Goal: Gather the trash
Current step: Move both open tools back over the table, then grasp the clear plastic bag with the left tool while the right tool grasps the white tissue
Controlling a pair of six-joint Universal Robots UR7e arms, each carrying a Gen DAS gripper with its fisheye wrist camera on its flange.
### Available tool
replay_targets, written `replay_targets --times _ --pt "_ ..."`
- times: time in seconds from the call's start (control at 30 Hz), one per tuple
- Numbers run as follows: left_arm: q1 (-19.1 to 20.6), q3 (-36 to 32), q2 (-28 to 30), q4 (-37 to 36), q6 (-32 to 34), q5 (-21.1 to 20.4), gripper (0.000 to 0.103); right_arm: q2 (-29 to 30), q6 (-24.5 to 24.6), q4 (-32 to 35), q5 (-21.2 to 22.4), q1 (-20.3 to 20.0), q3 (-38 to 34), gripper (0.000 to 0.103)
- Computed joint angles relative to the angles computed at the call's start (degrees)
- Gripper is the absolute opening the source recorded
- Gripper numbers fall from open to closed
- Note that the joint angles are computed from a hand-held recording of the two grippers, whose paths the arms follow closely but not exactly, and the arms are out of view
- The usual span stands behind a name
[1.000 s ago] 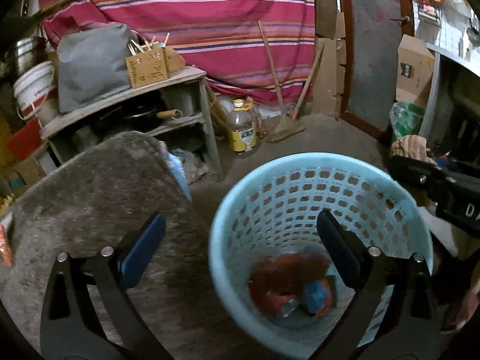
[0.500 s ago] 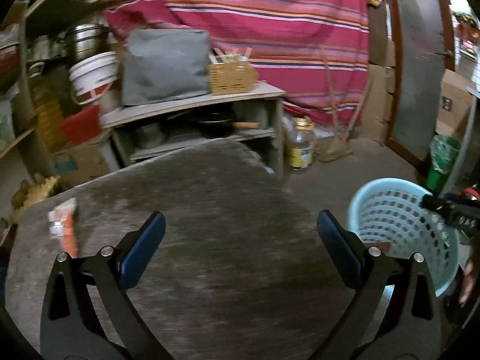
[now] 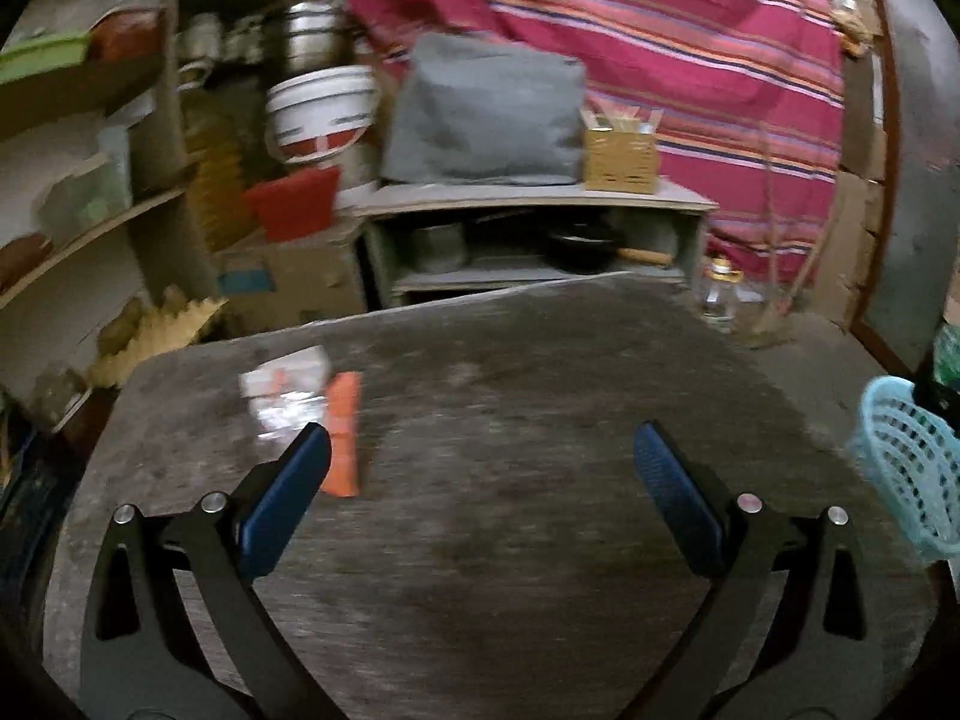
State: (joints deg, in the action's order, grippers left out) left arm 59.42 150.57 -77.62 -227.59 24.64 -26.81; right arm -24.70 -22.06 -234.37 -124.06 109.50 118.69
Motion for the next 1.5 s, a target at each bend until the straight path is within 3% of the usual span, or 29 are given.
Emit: replay_targets --times 0.2,0.4,0.63,0.8,0.9,1.1,1.2,1.33,1.4,1.5 --pt "9.75 -3.50 -4.68 4.27 1.67 -3.89 0.098 3.49 1.65 3.28 -1.37 2.90 -3.76 0.097" --pt "14.95 -6.23 -4.90 5.94 2.95 -6.29 0.098 6.35 3.48 7.87 -2.88 4.21 -8.20 0.097" --pt "19.45 -11.26 0.10 6.40 4.74 -7.92 0.097 8.78 2.55 11.54 -7.45 5.72 -13.22 0.098" --pt "21.01 -15.70 4.26 5.20 8.79 -7.34 0.094 8.17 5.66 15.48 -5.47 4.66 -14.12 0.098" --pt "21.79 -18.00 5.80 4.50 11.89 -6.90 0.082 8.84 5.18 16.38 -6.02 4.57 -15.26 0.098" --pt "25.58 -19.39 2.37 15.34 7.62 -11.25 0.051 9.44 7.69 17.66 -3.97 4.52 -16.23 0.098" --pt "25.99 -18.64 0.97 14.84 10.24 -12.92 0.042 10.88 8.69 18.75 -3.94 5.24 -18.13 0.098" --pt "26.12 -15.97 -3.99 16.58 12.65 -14.70 0.026 13.86 8.27 21.56 -4.55 7.03 -22.13 0.098" --pt "26.78 -14.84 -7.55 18.88 12.98 -16.22 0.011 15.62 6.78 22.44 -5.83 8.31 -24.37 0.098" --pt "29.18 -14.20 -13.11 22.16 12.65 -19.15 0.010 17.89 6.12 24.93 -6.55 10.33 -27.37 0.098"
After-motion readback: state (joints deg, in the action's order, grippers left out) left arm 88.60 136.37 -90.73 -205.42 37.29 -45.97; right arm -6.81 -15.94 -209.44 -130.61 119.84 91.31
